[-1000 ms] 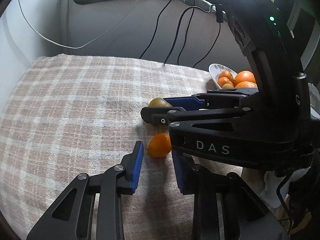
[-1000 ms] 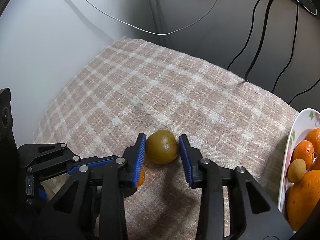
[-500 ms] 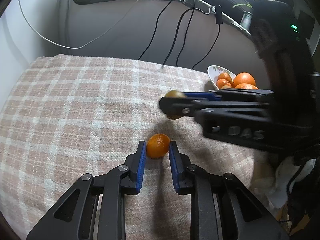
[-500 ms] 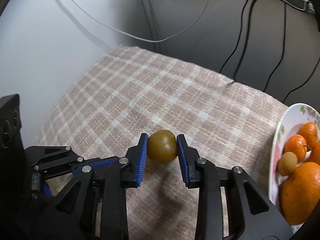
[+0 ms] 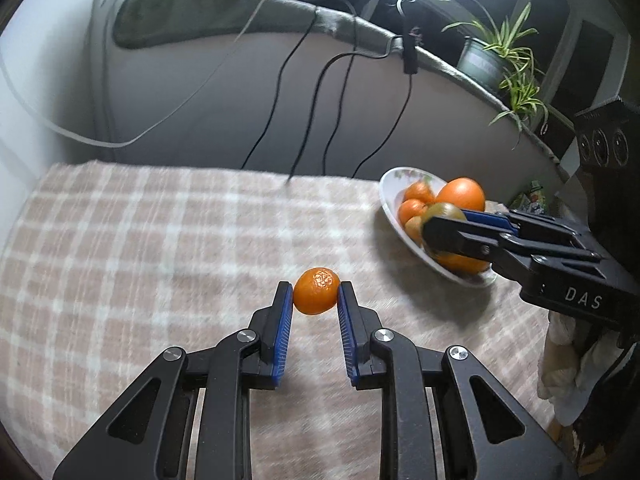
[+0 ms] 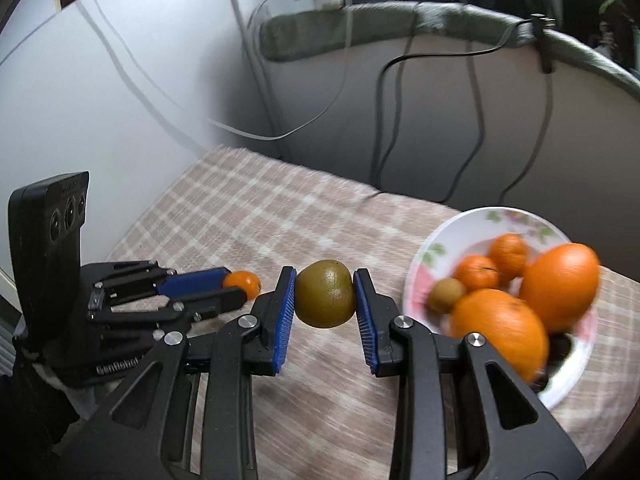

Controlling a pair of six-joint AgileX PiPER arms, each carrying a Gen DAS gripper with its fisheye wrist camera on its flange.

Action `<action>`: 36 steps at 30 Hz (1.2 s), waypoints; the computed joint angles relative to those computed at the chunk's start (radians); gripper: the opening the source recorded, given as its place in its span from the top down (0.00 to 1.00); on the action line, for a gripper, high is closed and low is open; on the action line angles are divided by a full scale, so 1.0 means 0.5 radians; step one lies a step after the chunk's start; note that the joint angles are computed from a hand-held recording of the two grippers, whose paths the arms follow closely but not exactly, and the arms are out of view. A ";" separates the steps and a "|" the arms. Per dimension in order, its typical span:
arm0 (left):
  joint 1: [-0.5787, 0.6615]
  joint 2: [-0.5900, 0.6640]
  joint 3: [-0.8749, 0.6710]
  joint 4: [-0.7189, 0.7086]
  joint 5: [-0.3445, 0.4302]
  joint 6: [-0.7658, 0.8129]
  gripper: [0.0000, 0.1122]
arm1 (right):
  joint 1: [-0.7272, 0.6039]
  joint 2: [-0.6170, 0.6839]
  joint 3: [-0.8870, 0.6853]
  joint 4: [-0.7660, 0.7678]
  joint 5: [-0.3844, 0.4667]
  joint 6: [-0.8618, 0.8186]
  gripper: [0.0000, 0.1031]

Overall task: Organize fruits
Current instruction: 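Carry the small orange fruit and olive-green fruit over the plate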

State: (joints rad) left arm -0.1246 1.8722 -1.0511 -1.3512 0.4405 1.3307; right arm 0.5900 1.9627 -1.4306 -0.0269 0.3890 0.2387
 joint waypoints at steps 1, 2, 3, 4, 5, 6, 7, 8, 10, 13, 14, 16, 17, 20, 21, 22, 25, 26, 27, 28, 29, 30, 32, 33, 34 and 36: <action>-0.017 0.004 -0.020 0.010 -0.001 -0.017 0.81 | -0.014 -0.036 0.038 -0.045 -0.011 0.037 0.71; -0.036 0.010 -0.048 0.030 0.002 -0.046 0.81 | -0.024 -0.065 0.068 -0.103 -0.017 0.090 0.71; -0.052 0.017 -0.070 0.044 0.004 -0.066 0.81 | -0.036 -0.090 0.094 -0.151 -0.020 0.131 0.71; -0.070 0.029 -0.099 0.060 0.006 -0.089 0.81 | -0.052 -0.113 0.117 -0.204 -0.021 0.174 0.71; -0.092 0.041 -0.129 0.072 0.008 -0.112 0.81 | -0.068 -0.132 0.140 -0.273 -0.023 0.233 0.71; -0.112 0.054 -0.156 0.083 0.007 -0.132 0.81 | -0.084 -0.146 0.156 -0.319 -0.022 0.273 0.71; -0.130 0.065 -0.184 0.096 0.009 -0.154 0.81 | -0.098 -0.156 0.172 -0.342 -0.026 0.292 0.71; -0.154 0.082 -0.222 0.117 0.004 -0.185 0.81 | -0.117 -0.164 0.186 -0.367 -0.028 0.310 0.71; -0.187 0.115 -0.290 0.168 0.006 -0.249 0.81 | -0.143 -0.173 0.209 -0.447 -0.035 0.381 0.71; -0.230 0.177 -0.409 0.266 0.014 -0.369 0.81 | -0.194 -0.178 0.229 -0.457 -0.052 0.382 0.71; -0.248 0.205 -0.462 0.317 0.018 -0.427 0.81 | -0.216 -0.179 0.231 -0.396 -0.061 0.323 0.71; -0.276 0.247 -0.543 0.402 0.020 -0.523 0.81 | -0.227 -0.174 0.217 -0.448 -0.055 0.358 0.71; -0.294 0.279 -0.603 0.462 0.024 -0.590 0.81 | -0.230 -0.172 0.214 -0.473 -0.056 0.377 0.71; -0.326 0.337 -0.714 0.566 0.029 -0.696 0.81 | -0.269 -0.167 0.198 -0.381 -0.067 0.287 0.71; -0.336 0.362 -0.760 0.609 0.037 -0.742 0.81 | -0.277 -0.165 0.192 -0.386 -0.066 0.286 0.71; -0.346 0.389 -0.808 0.654 0.046 -0.790 0.81 | -0.288 -0.156 0.177 -0.390 -0.059 0.281 0.71; -0.372 0.456 -0.916 0.763 0.061 -0.909 0.81 | -0.310 -0.130 0.138 -0.384 -0.034 0.259 0.70; -0.379 0.482 -0.956 0.797 0.073 -0.945 0.81 | -0.315 -0.117 0.122 -0.388 -0.024 0.253 0.70; -0.387 0.501 -0.988 0.832 0.078 -0.982 0.81 | -0.319 -0.107 0.111 -0.385 -0.017 0.243 0.70; -0.393 0.519 -1.015 0.860 0.084 -1.012 0.81 | -0.324 -0.098 0.102 -0.384 -0.012 0.236 0.70; -0.400 0.536 -1.040 0.883 0.089 -1.035 0.81 | -0.328 -0.094 0.098 -0.384 -0.010 0.231 0.70; -0.402 0.541 -1.046 0.889 0.091 -1.040 0.81 | -0.333 -0.090 0.094 -0.379 -0.009 0.223 0.70; -0.412 0.561 -1.079 0.916 0.101 -1.071 0.81 | -0.344 -0.083 0.087 -0.372 -0.007 0.211 0.70; -0.414 0.571 -1.094 0.918 0.114 -1.075 0.81 | -0.347 -0.082 0.087 -0.384 -0.005 0.221 0.70; -0.416 0.580 -1.111 0.927 0.124 -1.086 0.81 | -0.351 -0.081 0.087 -0.376 -0.004 0.214 0.70; -0.426 0.592 -1.131 0.964 0.119 -1.121 0.81 | -0.360 -0.077 0.085 -0.336 0.000 0.175 0.70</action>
